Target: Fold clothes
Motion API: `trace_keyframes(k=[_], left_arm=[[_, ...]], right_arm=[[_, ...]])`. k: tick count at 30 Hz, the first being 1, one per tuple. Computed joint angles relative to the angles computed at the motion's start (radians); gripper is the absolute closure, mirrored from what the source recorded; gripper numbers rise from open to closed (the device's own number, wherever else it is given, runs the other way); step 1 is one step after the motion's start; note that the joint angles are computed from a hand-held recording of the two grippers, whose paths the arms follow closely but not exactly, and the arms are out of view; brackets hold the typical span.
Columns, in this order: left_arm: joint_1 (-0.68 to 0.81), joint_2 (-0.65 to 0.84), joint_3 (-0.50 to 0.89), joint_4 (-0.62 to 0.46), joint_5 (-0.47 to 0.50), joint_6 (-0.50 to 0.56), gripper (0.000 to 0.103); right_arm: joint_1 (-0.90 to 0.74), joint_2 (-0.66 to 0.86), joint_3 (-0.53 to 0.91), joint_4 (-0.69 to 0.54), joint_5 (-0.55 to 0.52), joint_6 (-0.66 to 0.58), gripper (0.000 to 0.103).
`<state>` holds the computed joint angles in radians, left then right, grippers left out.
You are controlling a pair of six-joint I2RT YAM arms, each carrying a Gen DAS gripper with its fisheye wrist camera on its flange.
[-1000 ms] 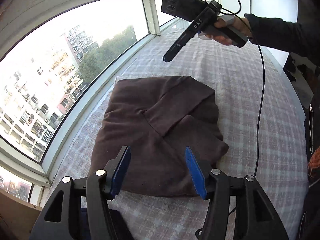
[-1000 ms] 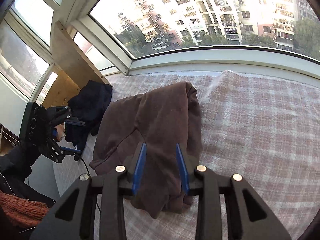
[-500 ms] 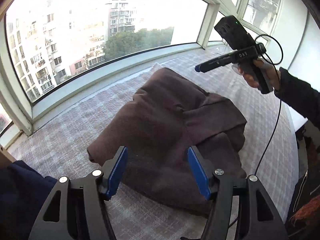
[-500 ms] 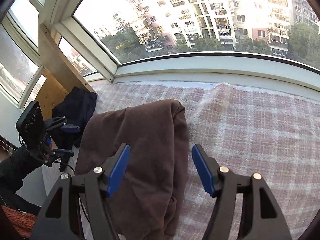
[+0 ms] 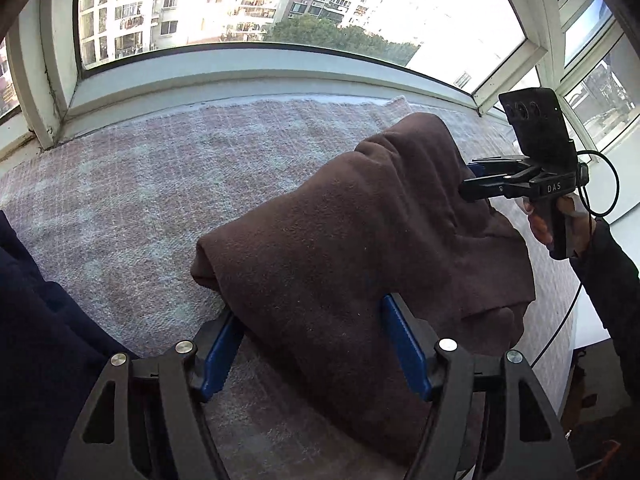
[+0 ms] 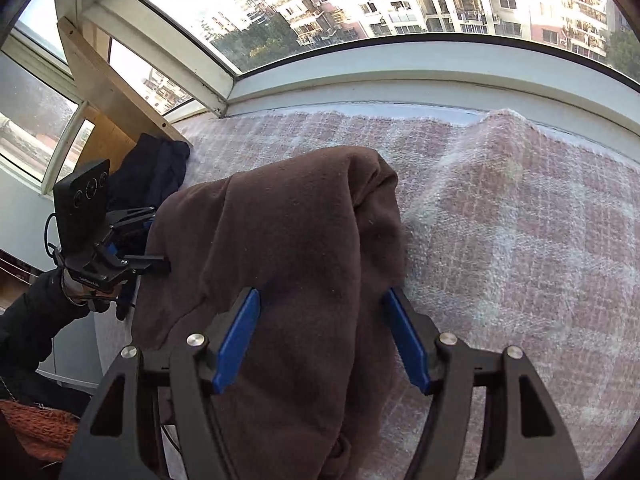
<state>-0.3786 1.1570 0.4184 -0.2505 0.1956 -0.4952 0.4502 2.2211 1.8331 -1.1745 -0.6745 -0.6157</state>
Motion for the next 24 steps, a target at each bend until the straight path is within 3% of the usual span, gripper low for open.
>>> trace_keyframes(k=[2, 4, 7, 12, 15, 17, 19, 22, 24], left_arm=[[-0.03, -0.012, -0.005, 0.013, -0.037, -0.009, 0.039], [-0.08, -0.04, -0.007, 0.011, -0.097, -0.007, 0.059], [-0.15, -0.112, -0.018, 0.007, -0.171, -0.009, 0.075], [-0.225, -0.215, 0.005, -0.068, -0.238, -0.009, 0.078], [-0.164, -0.24, 0.042, -0.106, -0.168, 0.039, 0.079], [-0.124, -0.182, 0.091, -0.116, -0.143, 0.12, 0.079], [-0.101, -0.075, 0.139, -0.11, -0.148, 0.192, 0.074], [-0.12, 0.091, 0.202, -0.114, -0.224, 0.256, 0.069], [-0.128, 0.065, 0.195, -0.129, -0.243, 0.253, 0.068]], right_arm=[[0.01, -0.02, -0.027, 0.017, 0.01, -0.017, 0.043], [0.024, -0.05, -0.06, 0.045, 0.036, -0.019, 0.061], [0.037, -0.137, -0.151, 0.122, 0.059, -0.033, 0.078], [0.011, -0.247, -0.221, 0.109, -0.028, -0.048, 0.084], [-0.011, -0.322, -0.268, 0.102, -0.074, -0.023, 0.084], [-0.031, -0.361, -0.295, 0.104, -0.079, 0.009, 0.084], [-0.029, -0.397, -0.347, 0.188, 0.015, 0.054, 0.084], [0.032, -0.367, -0.374, 0.28, 0.263, 0.095, 0.076], [0.022, -0.37, -0.374, 0.286, 0.249, 0.108, 0.076]])
